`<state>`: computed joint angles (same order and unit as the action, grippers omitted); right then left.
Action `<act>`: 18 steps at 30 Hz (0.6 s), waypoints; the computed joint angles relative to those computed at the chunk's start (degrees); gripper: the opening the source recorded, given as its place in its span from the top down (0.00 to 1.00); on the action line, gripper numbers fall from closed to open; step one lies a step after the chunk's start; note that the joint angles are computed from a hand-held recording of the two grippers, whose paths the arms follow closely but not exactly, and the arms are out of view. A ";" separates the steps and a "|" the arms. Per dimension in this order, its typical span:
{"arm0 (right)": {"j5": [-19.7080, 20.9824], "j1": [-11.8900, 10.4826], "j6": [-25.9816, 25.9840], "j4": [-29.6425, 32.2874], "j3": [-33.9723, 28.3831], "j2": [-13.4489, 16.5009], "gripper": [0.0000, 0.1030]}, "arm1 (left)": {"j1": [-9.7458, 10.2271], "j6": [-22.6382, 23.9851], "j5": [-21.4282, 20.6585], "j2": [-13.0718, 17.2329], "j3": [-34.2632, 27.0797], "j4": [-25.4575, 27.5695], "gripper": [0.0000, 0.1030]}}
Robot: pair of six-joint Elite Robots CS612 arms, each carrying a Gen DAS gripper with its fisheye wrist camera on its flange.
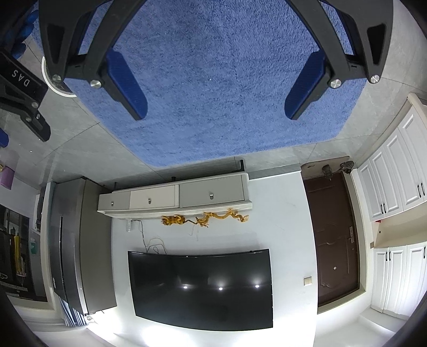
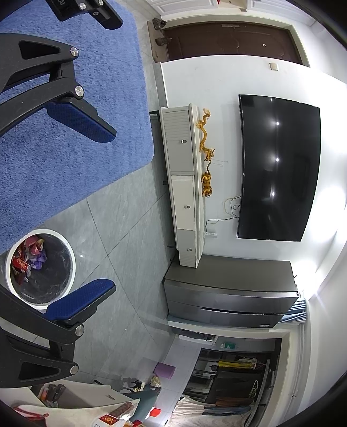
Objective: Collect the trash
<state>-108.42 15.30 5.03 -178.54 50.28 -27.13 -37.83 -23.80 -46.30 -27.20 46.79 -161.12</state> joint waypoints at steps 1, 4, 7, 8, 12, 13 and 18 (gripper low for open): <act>-0.03 0.01 -0.01 0.00 0.06 0.00 0.00 | 0.04 0.14 -0.11 -0.08 0.05 -0.08 0.00; -0.01 -0.09 -0.05 0.23 0.17 -0.08 0.00 | -0.18 0.51 -0.09 -0.23 0.31 -0.44 0.00; -0.29 -0.19 -0.11 0.30 0.72 -0.31 0.00 | -0.35 1.09 -0.34 -0.31 0.41 -0.91 0.00; -0.33 -0.26 -0.05 0.34 1.04 -0.44 0.00 | -0.39 1.24 -0.46 -0.29 0.36 -0.97 0.00; -0.54 -0.58 0.30 0.83 1.95 -0.83 0.00 | -0.69 2.18 -0.96 0.02 -0.28 -1.00 0.00; -0.53 -0.74 0.44 0.83 2.45 -1.05 0.00 | -0.76 2.38 -1.07 0.22 -0.76 -0.73 0.00; -0.68 -1.22 1.05 0.33 3.71 -1.60 0.00 | -1.16 3.23 -1.69 0.97 -2.49 0.16 0.00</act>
<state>-109.10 14.09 6.09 -178.22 53.99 -28.73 -38.99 -20.57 -47.99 -26.23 44.30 -160.97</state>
